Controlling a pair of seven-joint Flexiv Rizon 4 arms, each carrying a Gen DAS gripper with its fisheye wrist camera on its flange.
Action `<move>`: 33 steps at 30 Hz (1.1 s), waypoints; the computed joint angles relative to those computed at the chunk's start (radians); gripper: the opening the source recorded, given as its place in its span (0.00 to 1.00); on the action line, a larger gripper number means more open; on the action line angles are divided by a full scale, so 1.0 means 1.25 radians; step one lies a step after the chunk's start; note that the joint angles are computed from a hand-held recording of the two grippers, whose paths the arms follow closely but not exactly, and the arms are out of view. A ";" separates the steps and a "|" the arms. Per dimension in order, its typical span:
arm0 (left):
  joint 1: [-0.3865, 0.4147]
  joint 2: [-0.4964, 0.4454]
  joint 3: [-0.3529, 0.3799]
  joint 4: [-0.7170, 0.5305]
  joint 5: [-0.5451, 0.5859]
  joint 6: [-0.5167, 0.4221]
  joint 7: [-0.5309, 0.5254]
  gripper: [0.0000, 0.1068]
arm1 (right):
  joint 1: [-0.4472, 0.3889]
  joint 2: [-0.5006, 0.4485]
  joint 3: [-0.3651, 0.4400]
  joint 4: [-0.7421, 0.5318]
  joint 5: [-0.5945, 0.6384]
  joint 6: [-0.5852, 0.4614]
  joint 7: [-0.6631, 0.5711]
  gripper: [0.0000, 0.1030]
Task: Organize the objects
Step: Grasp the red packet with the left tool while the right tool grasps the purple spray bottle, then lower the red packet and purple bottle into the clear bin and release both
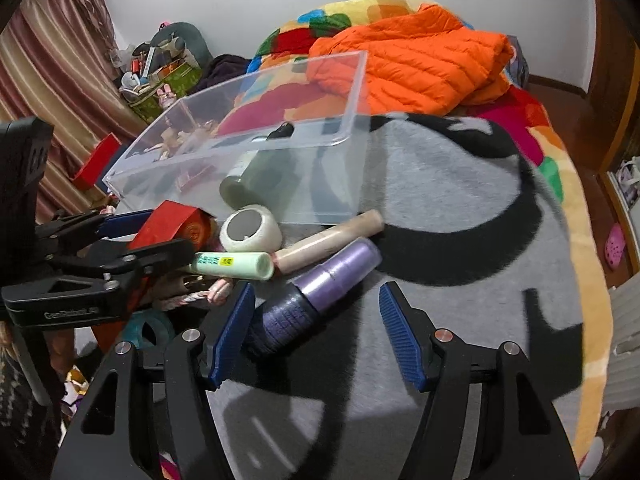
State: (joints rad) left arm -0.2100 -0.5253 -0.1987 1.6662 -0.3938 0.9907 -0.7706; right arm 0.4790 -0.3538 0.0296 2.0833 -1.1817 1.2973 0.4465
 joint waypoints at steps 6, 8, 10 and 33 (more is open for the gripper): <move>0.028 0.027 -0.025 0.046 -0.056 0.028 0.043 0.50 | -0.010 0.016 -0.006 0.018 -0.050 0.033 0.043 0.48; 0.038 0.042 -0.032 0.064 -0.082 0.037 0.059 0.50 | -0.018 0.025 0.001 0.028 -0.058 0.042 0.047 0.43; 0.047 0.053 -0.038 0.079 -0.111 0.043 0.077 0.50 | -0.020 0.039 0.026 0.037 -0.013 0.010 -0.002 0.42; 0.048 0.149 -0.044 0.170 -0.457 0.118 0.331 0.50 | 0.066 0.024 0.005 0.008 0.252 -0.001 -0.158 0.30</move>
